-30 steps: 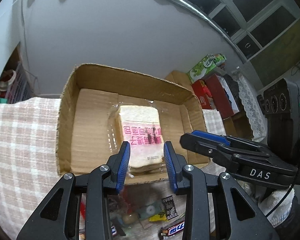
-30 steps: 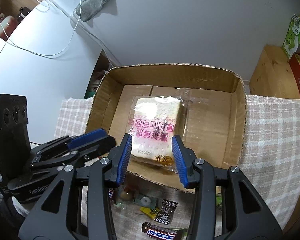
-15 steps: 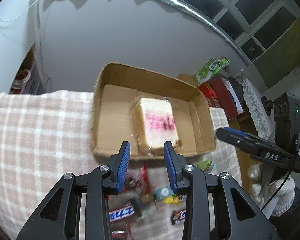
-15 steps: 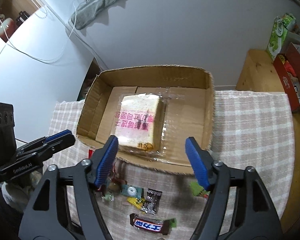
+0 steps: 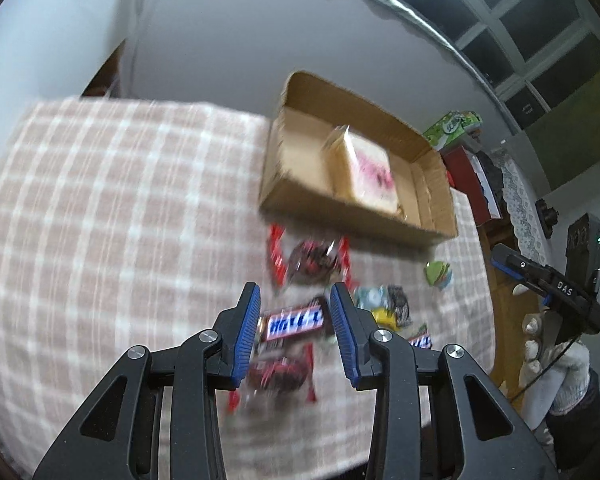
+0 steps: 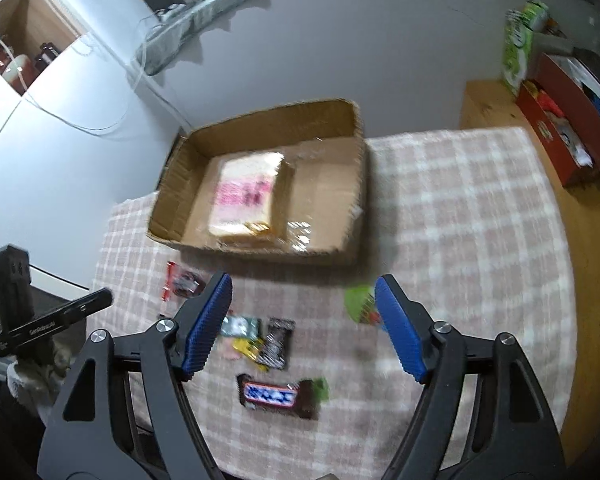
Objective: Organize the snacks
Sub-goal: 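Open the right tool to release the bread in the box, then grasp the red-wrapped candy with the left tool while the right tool grasps the green egg toy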
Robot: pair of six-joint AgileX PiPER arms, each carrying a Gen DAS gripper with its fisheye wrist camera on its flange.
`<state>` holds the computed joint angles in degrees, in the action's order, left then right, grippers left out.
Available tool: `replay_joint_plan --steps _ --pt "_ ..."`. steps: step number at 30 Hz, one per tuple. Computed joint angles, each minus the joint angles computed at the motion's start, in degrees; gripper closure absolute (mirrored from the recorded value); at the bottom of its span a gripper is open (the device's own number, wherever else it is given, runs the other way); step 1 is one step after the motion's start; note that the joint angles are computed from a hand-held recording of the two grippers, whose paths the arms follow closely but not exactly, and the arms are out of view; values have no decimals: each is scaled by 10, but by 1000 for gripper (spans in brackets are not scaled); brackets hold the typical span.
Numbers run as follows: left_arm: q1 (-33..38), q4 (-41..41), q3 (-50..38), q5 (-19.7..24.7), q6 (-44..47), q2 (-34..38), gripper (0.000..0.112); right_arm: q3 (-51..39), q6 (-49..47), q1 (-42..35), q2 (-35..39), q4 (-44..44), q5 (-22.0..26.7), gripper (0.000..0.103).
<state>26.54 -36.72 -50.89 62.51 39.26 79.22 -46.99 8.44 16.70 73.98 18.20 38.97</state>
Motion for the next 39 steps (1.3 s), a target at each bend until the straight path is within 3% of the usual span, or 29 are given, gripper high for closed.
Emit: replay_joint_plan --steps 3,10,20,28,39 --pt "19 13 26 9 3 -17 71 20 48 8 -11 -50 14 26" --pt "32 42 82 8 6 -43 70 47 146 63 6 -171 50 26" --pt "-1 67 117 -23 -23 -45 57 46 111 55 46 -160 15 26" --pt "-49 92 124 -75 -58 -20 56 11 99 67 111 -176 -8 26" --pt "-99 85 133 -107 -73 -12 50 -18 60 41 188 -142 -35 26"
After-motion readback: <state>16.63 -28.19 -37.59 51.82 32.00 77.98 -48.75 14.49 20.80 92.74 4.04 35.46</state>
